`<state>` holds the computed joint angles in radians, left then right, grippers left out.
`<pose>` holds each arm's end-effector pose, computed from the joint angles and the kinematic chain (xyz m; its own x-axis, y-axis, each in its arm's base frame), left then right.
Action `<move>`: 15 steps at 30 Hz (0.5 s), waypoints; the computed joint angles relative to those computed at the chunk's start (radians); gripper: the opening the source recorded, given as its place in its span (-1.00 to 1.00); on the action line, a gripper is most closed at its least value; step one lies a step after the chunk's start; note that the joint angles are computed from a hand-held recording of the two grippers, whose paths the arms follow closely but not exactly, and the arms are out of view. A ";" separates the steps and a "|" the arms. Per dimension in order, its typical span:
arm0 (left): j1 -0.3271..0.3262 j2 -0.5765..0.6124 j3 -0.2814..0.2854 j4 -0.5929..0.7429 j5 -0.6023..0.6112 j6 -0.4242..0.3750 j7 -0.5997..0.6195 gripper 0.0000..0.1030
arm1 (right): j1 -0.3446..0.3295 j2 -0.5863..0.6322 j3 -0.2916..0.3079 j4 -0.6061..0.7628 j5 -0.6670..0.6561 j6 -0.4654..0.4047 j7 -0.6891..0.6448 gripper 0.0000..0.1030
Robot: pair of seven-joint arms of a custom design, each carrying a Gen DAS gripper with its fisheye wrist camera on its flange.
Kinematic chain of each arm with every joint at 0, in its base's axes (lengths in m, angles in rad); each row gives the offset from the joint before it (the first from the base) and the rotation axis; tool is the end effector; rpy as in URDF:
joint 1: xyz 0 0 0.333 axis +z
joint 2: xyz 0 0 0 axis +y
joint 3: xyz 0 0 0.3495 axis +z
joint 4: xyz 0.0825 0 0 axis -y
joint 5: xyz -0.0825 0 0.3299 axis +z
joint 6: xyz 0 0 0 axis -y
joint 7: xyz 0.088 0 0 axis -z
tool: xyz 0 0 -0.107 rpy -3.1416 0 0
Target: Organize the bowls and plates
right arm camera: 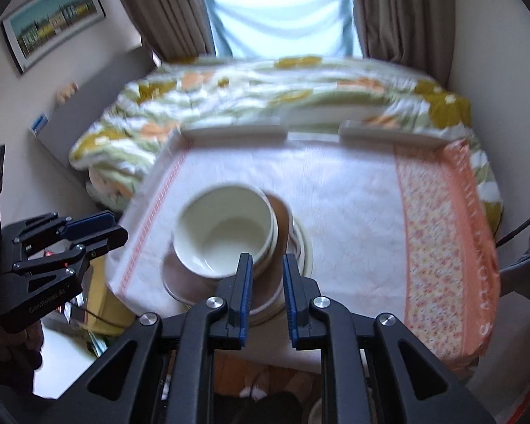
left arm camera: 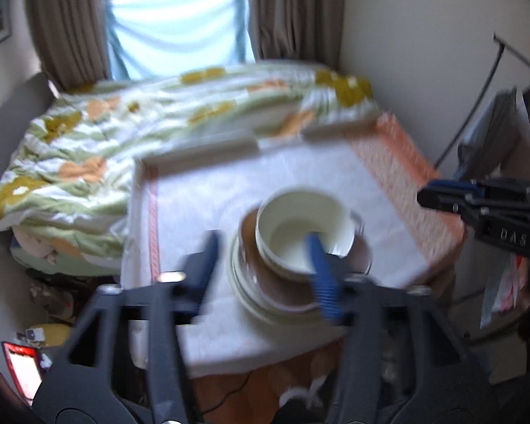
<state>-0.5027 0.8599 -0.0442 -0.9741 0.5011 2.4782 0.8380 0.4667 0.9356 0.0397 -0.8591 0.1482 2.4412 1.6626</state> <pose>0.6850 -0.3998 0.4596 -0.0922 -0.9954 0.0249 -0.7343 0.0510 -0.6769 0.7117 0.3760 0.4490 0.3625 -0.9034 -0.2289 -0.8010 -0.1765 -0.5720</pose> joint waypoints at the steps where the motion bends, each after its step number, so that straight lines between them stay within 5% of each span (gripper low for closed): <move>1: -0.034 -0.041 0.058 -0.055 0.056 0.056 -0.094 0.94 | 0.002 -0.049 -0.007 -0.079 0.003 0.065 0.006 -0.34; 3: -0.078 -0.101 0.130 -0.132 0.178 0.159 -0.250 0.99 | 0.012 -0.122 -0.031 -0.187 -0.006 0.172 0.032 0.78; 4: -0.090 -0.114 0.145 -0.132 0.204 0.167 -0.278 0.99 | 0.016 -0.146 -0.043 -0.221 -0.016 0.213 0.040 0.90; 15: -0.168 -0.142 0.169 -0.081 0.471 0.033 -0.536 0.99 | 0.150 -0.286 -0.276 -0.450 -0.240 0.476 0.285 0.93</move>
<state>-0.6710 0.7178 0.1249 -1.0551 0.9718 2.5116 0.3020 0.6166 0.6497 -0.2366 -1.3090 -0.0918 2.9177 1.9480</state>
